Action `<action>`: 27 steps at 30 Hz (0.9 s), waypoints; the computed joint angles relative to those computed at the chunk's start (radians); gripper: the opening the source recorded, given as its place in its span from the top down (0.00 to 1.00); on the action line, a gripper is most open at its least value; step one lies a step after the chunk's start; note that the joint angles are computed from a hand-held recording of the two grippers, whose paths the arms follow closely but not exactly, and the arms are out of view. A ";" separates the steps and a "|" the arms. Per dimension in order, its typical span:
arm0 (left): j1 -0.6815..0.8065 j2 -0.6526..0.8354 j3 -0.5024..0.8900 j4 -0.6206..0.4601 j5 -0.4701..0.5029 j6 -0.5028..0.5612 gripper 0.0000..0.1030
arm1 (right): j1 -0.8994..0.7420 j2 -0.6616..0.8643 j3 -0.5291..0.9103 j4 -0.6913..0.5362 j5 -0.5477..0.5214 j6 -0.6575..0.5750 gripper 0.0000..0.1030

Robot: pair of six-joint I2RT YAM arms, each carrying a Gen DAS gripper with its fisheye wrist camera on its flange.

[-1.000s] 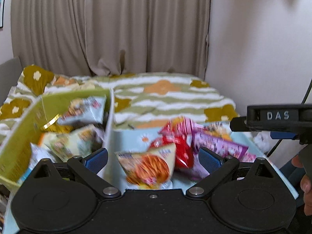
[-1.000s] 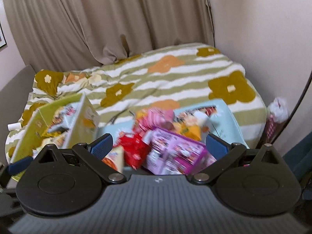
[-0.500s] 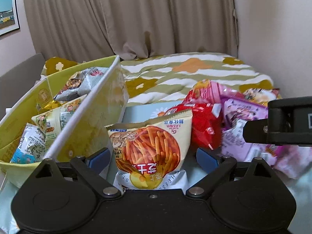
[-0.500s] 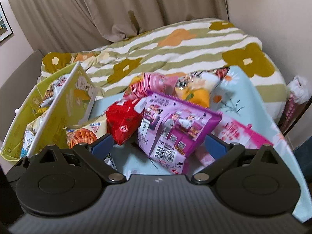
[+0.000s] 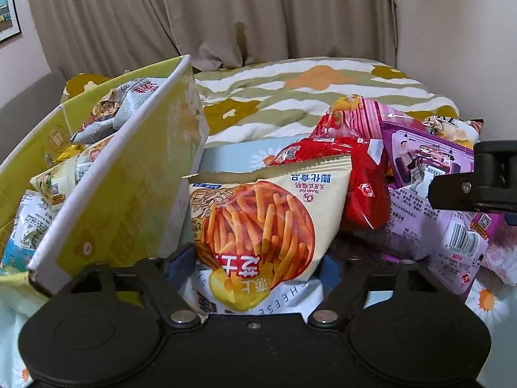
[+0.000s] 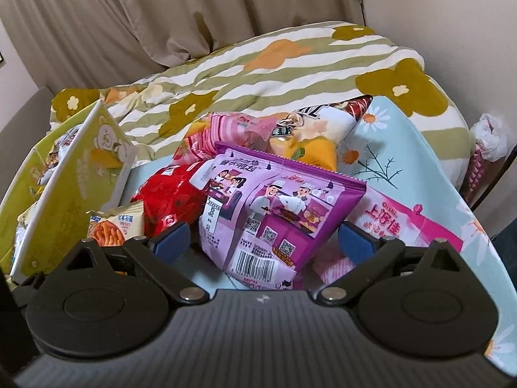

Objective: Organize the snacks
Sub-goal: 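Grasp orange fries-print bag with left gripper while right gripper grasps purple bag, then carry both bags over the cardboard box and release them inside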

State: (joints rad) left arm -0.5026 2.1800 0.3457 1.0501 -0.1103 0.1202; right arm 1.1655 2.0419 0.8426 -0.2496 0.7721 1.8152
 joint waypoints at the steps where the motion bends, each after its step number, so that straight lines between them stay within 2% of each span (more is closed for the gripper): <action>1: 0.010 -0.005 0.014 -0.032 0.021 0.003 0.42 | -0.004 0.006 0.004 -0.003 -0.003 0.004 0.00; 9: 0.044 -0.045 0.012 -0.089 0.075 0.048 0.46 | -0.035 0.016 -0.020 0.064 -0.011 0.038 0.00; 19: 0.059 -0.092 -0.017 -0.115 0.116 0.061 0.47 | -0.111 0.055 -0.031 0.196 -0.050 -0.017 0.00; 22: 0.061 -0.110 -0.027 -0.125 0.125 0.061 0.47 | -0.115 0.069 -0.014 0.196 -0.052 -0.036 0.00; 23: 0.058 -0.113 -0.030 -0.126 0.126 0.059 0.47 | -0.114 0.068 -0.015 0.204 -0.052 -0.053 0.01; 25: 0.056 -0.125 -0.038 -0.128 0.130 0.056 0.47 | -0.110 0.058 -0.022 0.219 -0.049 -0.074 0.09; 27: 0.051 -0.137 -0.047 -0.128 0.131 0.054 0.47 | -0.102 0.054 -0.012 0.185 -0.048 -0.068 0.15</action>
